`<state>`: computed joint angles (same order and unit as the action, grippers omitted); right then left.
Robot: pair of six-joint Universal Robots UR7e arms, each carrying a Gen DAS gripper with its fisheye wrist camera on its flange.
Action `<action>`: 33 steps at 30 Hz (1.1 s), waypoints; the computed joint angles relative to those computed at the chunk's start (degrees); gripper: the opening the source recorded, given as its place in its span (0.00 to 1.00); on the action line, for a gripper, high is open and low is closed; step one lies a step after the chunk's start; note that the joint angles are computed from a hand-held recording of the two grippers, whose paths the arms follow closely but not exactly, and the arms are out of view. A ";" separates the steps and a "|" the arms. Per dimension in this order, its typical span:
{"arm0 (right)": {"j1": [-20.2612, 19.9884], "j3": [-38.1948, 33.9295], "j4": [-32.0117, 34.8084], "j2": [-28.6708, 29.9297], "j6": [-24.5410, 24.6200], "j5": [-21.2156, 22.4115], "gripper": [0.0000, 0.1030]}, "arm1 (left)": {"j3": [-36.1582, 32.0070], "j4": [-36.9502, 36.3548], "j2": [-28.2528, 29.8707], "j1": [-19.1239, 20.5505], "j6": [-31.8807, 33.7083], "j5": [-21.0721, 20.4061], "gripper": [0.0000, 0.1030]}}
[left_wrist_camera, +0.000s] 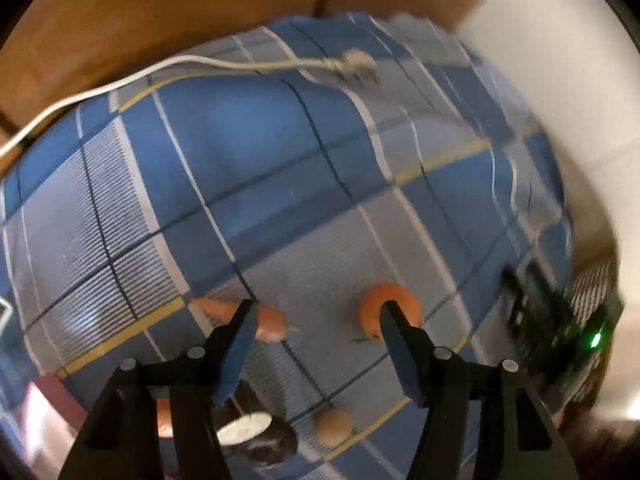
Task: Organize fruits
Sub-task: 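Move the left gripper over the remaining produce toward the carrot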
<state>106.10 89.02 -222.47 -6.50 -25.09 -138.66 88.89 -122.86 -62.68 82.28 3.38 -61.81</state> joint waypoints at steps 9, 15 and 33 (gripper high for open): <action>0.03 -0.18 -0.08 0.12 -0.21 -0.16 0.55 | 0.71 -1.36 -1.92 -0.23 -7.14 5.96 0.58; 0.05 -0.17 -0.07 0.11 -0.19 -0.19 0.55 | 0.37 4.03 -0.15 -1.24 -5.47 10.39 0.55; 0.22 -0.43 -0.32 0.36 -0.53 -0.54 0.55 | 2.16 -4.09 1.45 1.03 -11.76 5.73 0.17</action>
